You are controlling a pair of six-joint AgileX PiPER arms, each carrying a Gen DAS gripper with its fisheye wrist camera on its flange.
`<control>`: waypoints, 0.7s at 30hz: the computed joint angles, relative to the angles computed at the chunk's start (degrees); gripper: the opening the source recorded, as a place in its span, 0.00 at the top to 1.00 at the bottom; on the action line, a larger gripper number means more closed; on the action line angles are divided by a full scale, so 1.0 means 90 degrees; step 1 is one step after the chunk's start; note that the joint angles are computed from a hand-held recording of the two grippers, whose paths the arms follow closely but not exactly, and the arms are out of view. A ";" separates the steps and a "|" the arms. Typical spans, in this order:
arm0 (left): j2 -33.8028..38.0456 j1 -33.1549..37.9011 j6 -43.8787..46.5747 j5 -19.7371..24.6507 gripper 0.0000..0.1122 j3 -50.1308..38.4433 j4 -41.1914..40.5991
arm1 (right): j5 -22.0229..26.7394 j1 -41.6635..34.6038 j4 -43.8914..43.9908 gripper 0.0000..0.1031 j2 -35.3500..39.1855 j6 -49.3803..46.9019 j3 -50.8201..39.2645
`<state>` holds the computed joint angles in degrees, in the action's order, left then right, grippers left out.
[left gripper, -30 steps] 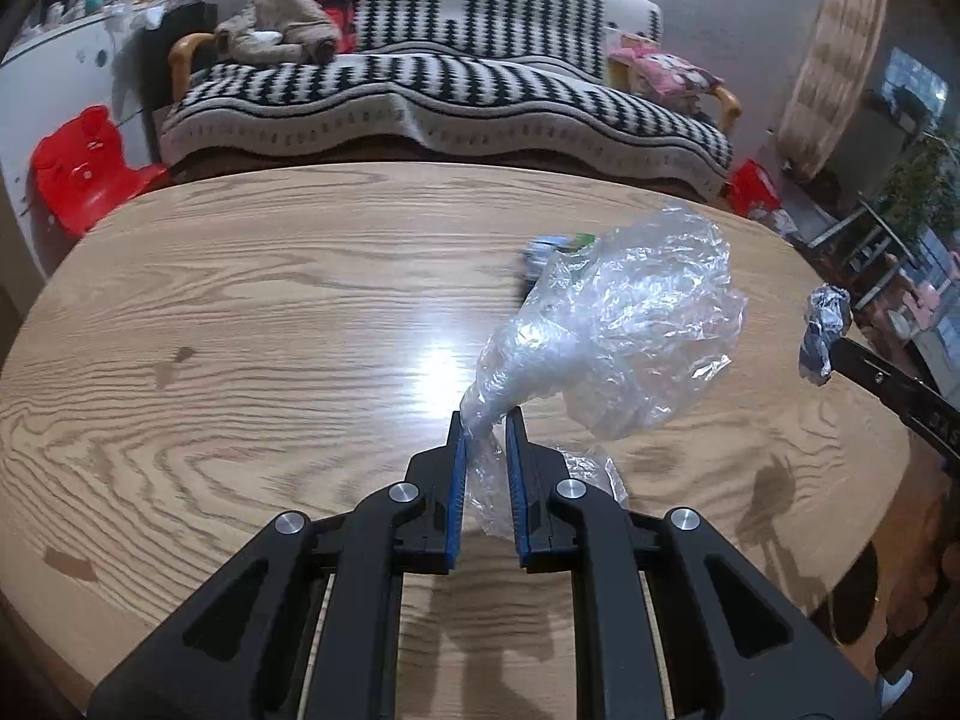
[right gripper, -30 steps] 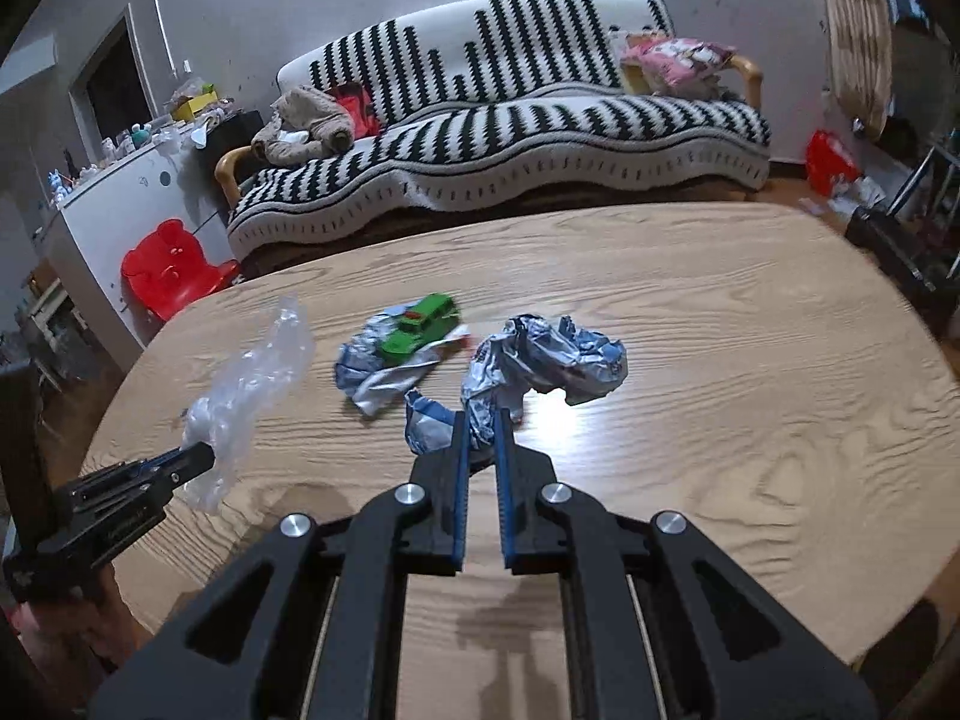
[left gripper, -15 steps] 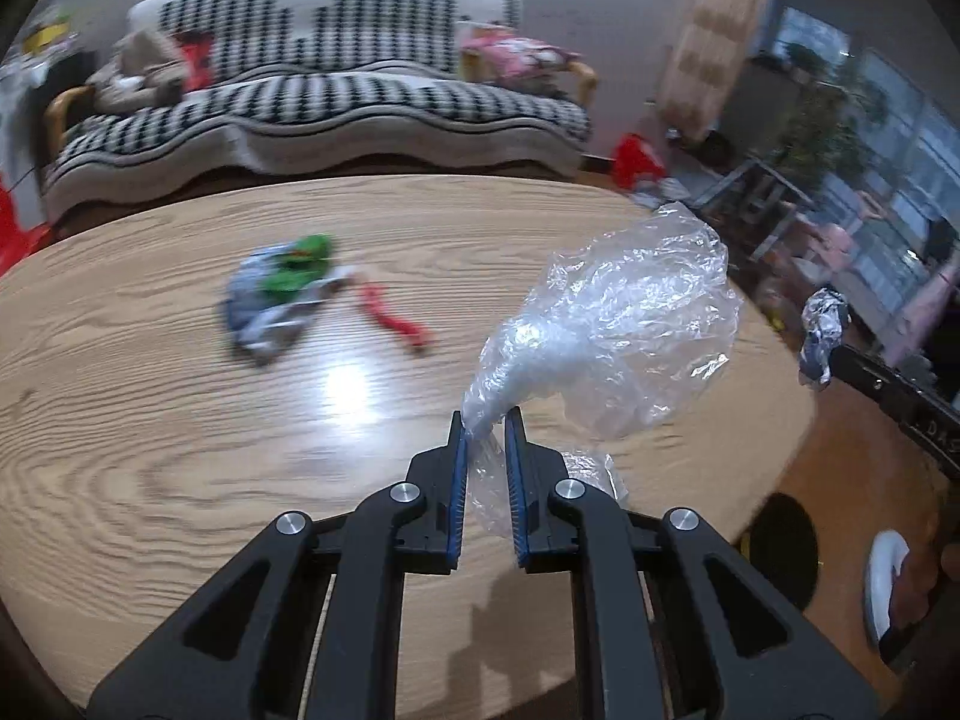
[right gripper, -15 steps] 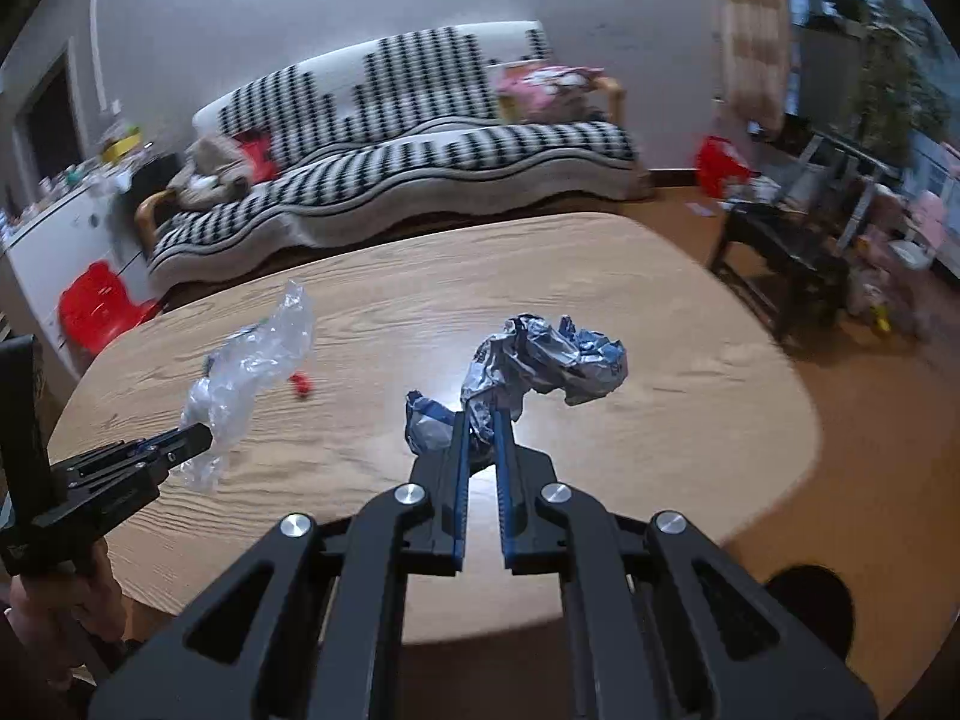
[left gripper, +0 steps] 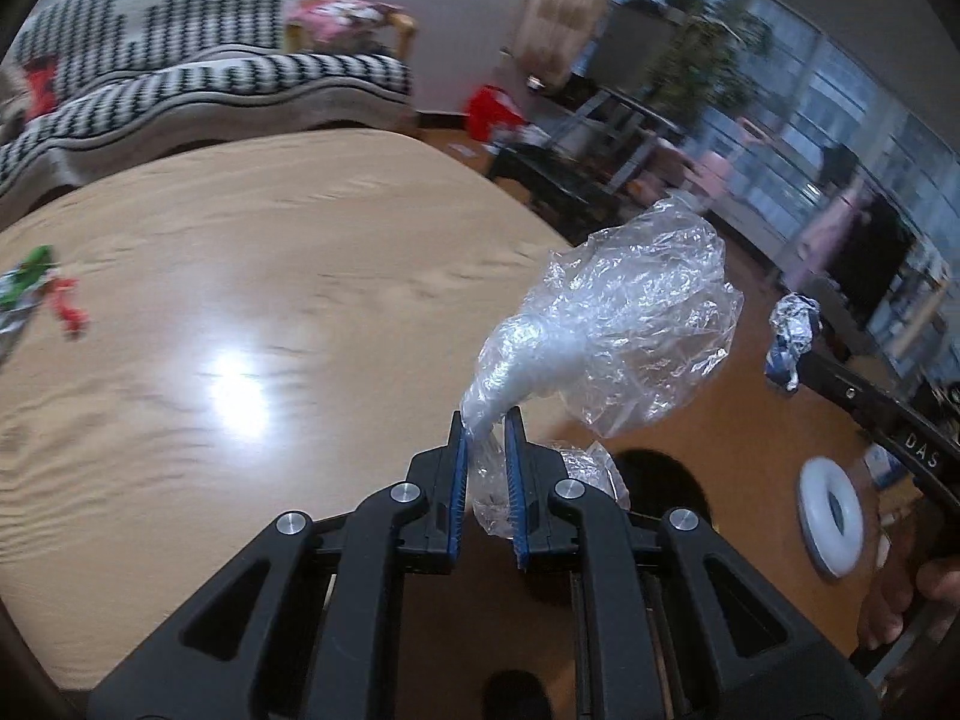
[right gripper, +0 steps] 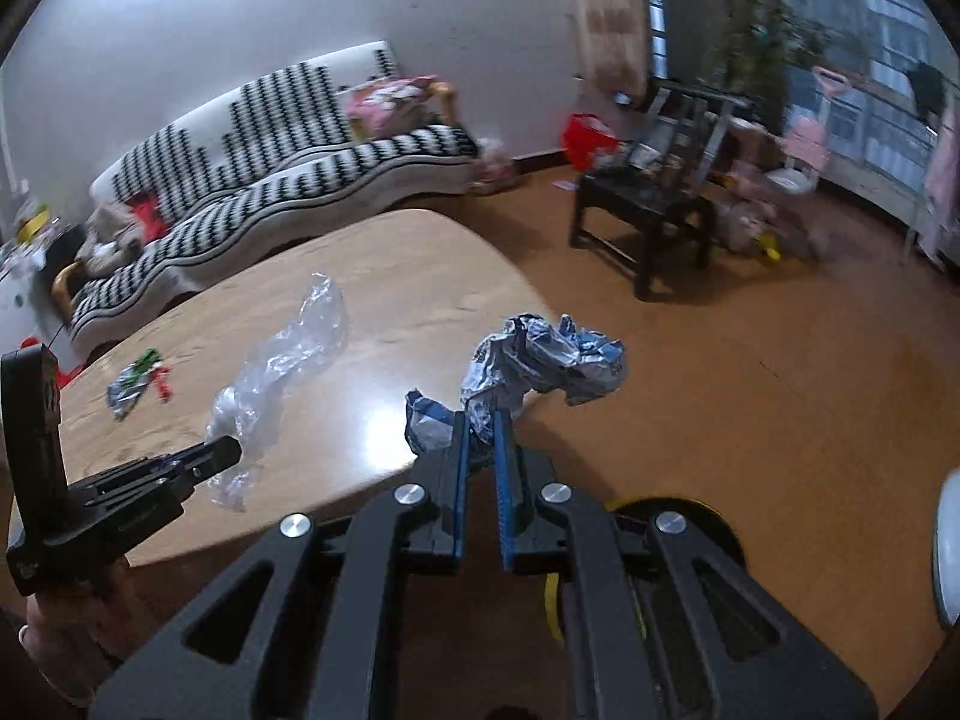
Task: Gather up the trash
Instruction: 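Carry the plastic bag and foil over the black bin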
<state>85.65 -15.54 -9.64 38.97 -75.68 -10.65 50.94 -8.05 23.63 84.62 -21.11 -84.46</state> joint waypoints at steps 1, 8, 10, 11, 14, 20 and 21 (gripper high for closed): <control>0.0082 -0.0207 -0.0133 -0.0043 0.90 -0.0030 0.0097 | 0.0067 -0.0297 0.0159 0.91 -0.0015 -0.0215 0.0065; 0.1042 -0.1651 -0.0986 -0.0156 0.90 -0.0584 0.0809 | 0.0623 -0.1907 0.0845 0.91 0.0114 -0.1122 0.0358; 0.1259 -0.1860 -0.1065 -0.0121 0.90 -0.0741 0.0862 | 0.0815 -0.2199 0.0928 0.91 0.0253 -0.1185 0.0355; 0.1357 -0.1954 -0.1106 -0.0102 0.90 -0.0818 0.0876 | 0.0855 -0.2247 0.0933 0.91 0.0284 -0.1159 0.0365; 0.1604 -0.2152 -0.1193 -0.0075 0.90 -0.1000 0.0904 | 0.1066 -0.2496 0.0965 0.91 0.0466 -0.1154 0.0325; 0.1962 -0.2255 -0.1185 0.0067 0.90 -0.1362 0.0830 | 0.1165 -0.2629 0.0919 0.91 0.0631 -0.1027 0.0295; 0.2026 -0.2262 -0.1198 0.0099 0.90 -0.1448 0.0847 | 0.1182 -0.2633 0.0911 0.91 0.0639 -0.1007 0.0286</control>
<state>103.89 -35.89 -20.42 39.86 -88.71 -3.02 61.58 -31.75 31.83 90.37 -30.17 -81.88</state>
